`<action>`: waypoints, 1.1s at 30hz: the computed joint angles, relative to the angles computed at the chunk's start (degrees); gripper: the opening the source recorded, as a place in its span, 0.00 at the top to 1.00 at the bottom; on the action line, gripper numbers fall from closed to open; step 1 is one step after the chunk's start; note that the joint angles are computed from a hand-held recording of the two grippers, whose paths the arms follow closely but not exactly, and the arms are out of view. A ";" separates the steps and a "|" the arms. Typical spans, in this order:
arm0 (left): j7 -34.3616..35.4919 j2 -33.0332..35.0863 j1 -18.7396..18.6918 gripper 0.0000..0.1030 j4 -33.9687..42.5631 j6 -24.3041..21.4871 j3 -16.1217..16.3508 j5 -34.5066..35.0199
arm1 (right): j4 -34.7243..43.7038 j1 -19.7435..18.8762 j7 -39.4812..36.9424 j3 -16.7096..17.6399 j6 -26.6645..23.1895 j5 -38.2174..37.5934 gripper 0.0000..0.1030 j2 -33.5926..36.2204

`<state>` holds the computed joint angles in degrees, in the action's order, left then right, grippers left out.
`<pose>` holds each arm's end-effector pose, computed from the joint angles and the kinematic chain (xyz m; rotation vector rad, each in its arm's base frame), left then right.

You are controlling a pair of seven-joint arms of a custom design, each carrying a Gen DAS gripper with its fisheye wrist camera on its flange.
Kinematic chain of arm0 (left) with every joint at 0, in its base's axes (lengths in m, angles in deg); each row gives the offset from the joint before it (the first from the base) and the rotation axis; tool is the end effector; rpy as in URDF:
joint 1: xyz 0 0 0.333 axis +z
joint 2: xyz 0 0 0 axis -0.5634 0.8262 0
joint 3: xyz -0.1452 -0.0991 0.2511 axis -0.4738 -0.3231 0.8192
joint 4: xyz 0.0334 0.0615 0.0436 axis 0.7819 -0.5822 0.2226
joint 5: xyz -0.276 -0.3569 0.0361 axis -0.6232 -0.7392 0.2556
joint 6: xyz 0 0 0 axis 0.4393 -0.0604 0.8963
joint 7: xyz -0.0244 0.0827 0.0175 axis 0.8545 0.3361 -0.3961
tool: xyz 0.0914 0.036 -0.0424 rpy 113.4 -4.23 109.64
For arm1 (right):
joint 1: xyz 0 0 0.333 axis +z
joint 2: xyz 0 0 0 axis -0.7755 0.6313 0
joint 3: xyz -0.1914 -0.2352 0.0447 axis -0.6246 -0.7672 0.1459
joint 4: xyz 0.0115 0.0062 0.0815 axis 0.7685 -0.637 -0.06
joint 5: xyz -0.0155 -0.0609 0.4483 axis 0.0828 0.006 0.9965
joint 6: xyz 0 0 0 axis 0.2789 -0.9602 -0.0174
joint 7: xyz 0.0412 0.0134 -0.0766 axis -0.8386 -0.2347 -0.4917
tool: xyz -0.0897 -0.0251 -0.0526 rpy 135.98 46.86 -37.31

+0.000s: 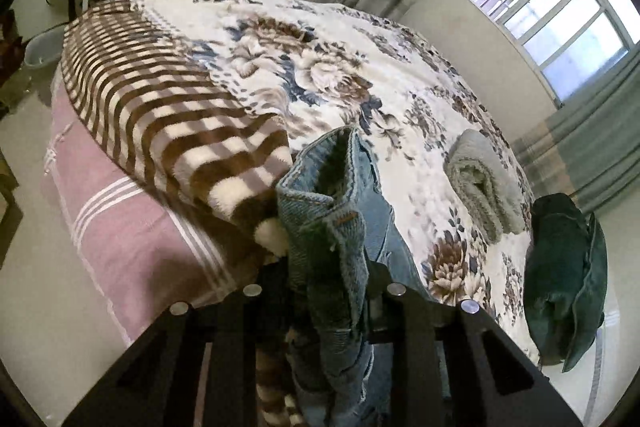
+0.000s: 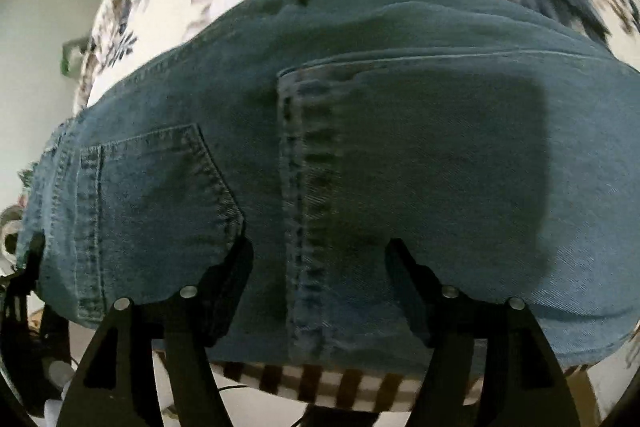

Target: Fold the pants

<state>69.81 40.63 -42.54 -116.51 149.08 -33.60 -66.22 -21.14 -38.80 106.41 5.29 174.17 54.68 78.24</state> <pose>0.6353 -0.2198 0.7660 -2.2327 1.8142 -1.1201 0.6081 0.1694 0.5506 -1.0855 2.5601 0.3754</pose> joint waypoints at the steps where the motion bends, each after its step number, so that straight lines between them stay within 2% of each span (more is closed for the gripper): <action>1: -0.47 -0.37 -0.29 0.79 0.01 -0.31 -0.12 0.85 | -1.41 -0.13 -0.13 -0.16 -0.14 0.18 0.31 -1.63; 7: -4.07 -0.11 -2.08 0.79 2.44 -2.40 -0.56 6.60 | -6.36 -0.28 -2.42 -0.73 -1.04 0.18 0.31 -8.61; 12: -5.02 -1.02 -1.87 0.78 1.32 -2.48 -0.32 6.18 | -9.65 -0.32 -2.58 -1.04 -1.25 0.23 0.31 -12.39; 14: -4.98 -1.42 -1.32 0.77 0.22 -1.88 -0.08 4.13 | -11.26 -0.34 -2.82 -1.20 -0.72 0.38 0.31 -13.68; 16: -4.56 -0.91 -0.11 0.72 -1.11 -1.58 0.46 -0.26 | -11.89 -0.58 -3.49 -1.74 -0.81 0.62 0.31 -13.92; 19: -8.67 -0.43 1.80 0.72 -3.19 -5.31 1.47 -3.76 | -11.67 -0.95 -4.32 -2.26 -1.83 0.95 0.31 -13.52; 21: -11.41 -1.93 3.19 0.71 -6.42 -5.20 2.12 -6.92 | -11.14 -1.09 -4.57 -2.11 -2.44 0.56 0.31 -13.20; 23: -13.28 -4.49 4.34 0.64 -10.21 -4.05 2.76 -9.88 | -10.40 -1.15 -4.96 -2.04 -3.27 0.31 0.31 -12.71; 27: -11.27 -7.07 4.97 0.46 -13.88 -0.58 3.28 -13.78 | -8.83 -1.08 -5.00 -1.82 -4.02 0.76 0.31 -11.11; 28: -10.00 -6.74 4.97 0.42 -14.01 -0.04 3.35 -14.96 | -7.90 -1.03 -4.74 -1.67 -4.36 0.73 0.31 -10.09; 33: -9.08 -0.42 5.64 0.42 -9.52 -0.39 3.13 -15.70 | -4.11 -0.77 -3.95 -1.21 -5.01 1.19 0.31 -5.98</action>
<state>60.73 40.21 -36.90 -126.03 148.69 -30.47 -81.93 -25.25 -39.57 102.46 4.07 169.16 55.87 72.26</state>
